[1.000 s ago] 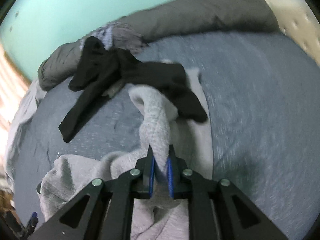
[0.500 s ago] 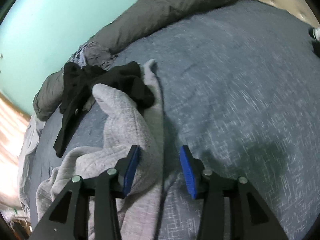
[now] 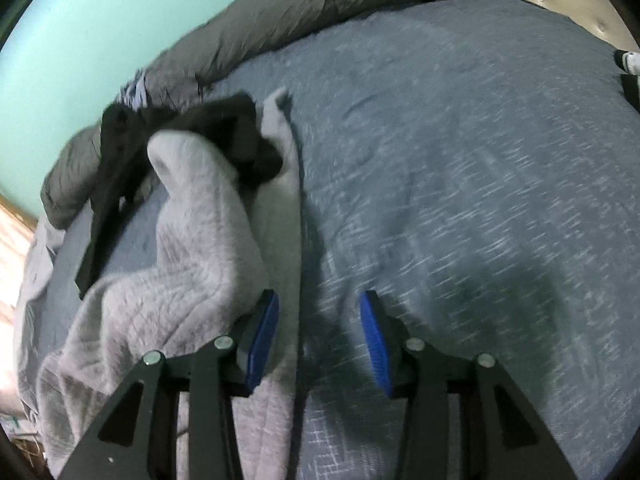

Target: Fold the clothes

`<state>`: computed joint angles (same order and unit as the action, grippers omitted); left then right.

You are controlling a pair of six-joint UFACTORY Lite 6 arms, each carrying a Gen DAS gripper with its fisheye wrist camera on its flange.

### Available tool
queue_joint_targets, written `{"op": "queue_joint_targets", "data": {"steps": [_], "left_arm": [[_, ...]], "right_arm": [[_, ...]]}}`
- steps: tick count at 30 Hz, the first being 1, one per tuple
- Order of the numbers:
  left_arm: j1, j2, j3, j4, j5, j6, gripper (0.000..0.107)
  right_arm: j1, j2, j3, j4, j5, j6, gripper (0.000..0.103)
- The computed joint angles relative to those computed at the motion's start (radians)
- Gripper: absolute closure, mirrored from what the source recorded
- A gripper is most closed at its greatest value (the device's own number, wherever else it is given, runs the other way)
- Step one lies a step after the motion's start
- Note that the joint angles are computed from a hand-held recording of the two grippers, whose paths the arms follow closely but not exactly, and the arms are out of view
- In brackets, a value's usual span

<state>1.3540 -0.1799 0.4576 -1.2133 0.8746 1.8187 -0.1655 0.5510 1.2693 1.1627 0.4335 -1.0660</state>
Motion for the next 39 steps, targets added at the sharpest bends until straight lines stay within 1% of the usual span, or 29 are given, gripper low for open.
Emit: {"op": "queue_joint_targets", "data": {"steps": [5, 6, 7, 8, 9, 10, 12, 14, 15, 18, 25, 28, 31, 33, 34, 37, 38, 39], "left_arm": [[-0.002, 0.0, 0.0, 0.003, 0.003, -0.004, 0.004], [-0.004, -0.002, -0.002, 0.003, 0.002, -0.002, 0.004], [-0.005, -0.004, -0.003, 0.002, 0.002, -0.001, 0.004], [-0.005, -0.004, -0.003, 0.002, 0.002, -0.001, 0.004], [-0.005, -0.005, -0.003, 0.0, 0.003, 0.0, 0.004], [-0.006, -0.004, -0.003, -0.001, 0.002, 0.001, 0.004], [-0.007, 0.001, 0.0, -0.002, 0.0, 0.002, 0.004], [-0.002, 0.003, 0.004, 0.002, 0.006, 0.0, 0.004], [0.004, 0.0, 0.005, 0.006, 0.014, -0.002, 0.004], [0.022, -0.009, 0.01, 0.018, 0.037, -0.008, 0.004], [0.069, -0.021, 0.021, 0.032, 0.08, -0.013, 0.004], [0.086, -0.013, 0.028, 0.035, 0.088, -0.012, 0.004], [0.103, -0.005, 0.037, 0.043, 0.094, -0.008, 0.004], [0.118, -0.002, 0.045, 0.052, 0.109, -0.01, 0.004], [0.126, -0.004, 0.048, 0.055, 0.117, -0.011, 0.004], [0.142, -0.014, 0.053, 0.06, 0.138, -0.02, 0.004], [0.142, -0.019, 0.051, 0.06, 0.14, -0.024, 0.004], [0.138, -0.025, 0.045, 0.062, 0.14, -0.025, 0.004]], "right_arm": [[0.064, 0.023, 0.023, -0.037, -0.025, 0.005, 0.061], [0.073, 0.028, 0.03, -0.043, -0.019, 0.003, 0.065], [0.081, 0.032, 0.037, -0.048, -0.009, -0.001, 0.073], [0.092, 0.036, 0.044, -0.067, -0.008, 0.01, 0.078], [0.104, 0.038, 0.051, -0.093, -0.01, 0.028, 0.087], [0.113, 0.037, 0.054, -0.111, -0.013, 0.041, 0.091], [0.125, 0.02, 0.048, -0.127, -0.018, 0.057, 0.094], [0.116, -0.038, 0.005, -0.084, -0.019, 0.018, 0.095], [0.109, -0.07, -0.017, -0.06, -0.019, -0.003, 0.1], [0.07, -0.185, -0.074, -0.054, 0.009, -0.004, 0.1], [-0.051, -0.487, -0.166, -0.12, 0.168, 0.084, 0.1], [-0.165, -0.619, -0.2, -0.118, 0.277, 0.113, 0.1], [-0.298, -0.701, -0.194, -0.114, 0.4, 0.139, 0.1], [-0.41, -0.755, -0.203, -0.131, 0.511, 0.122, 0.1], [-0.45, -0.777, -0.217, -0.157, 0.544, 0.109, 0.1], [-0.53, -0.82, -0.285, -0.246, 0.584, 0.084, 0.1], [-0.55, -0.829, -0.311, -0.274, 0.59, 0.08, 0.1], [-0.556, -0.845, -0.347, -0.307, 0.57, 0.07, 0.1]]}}
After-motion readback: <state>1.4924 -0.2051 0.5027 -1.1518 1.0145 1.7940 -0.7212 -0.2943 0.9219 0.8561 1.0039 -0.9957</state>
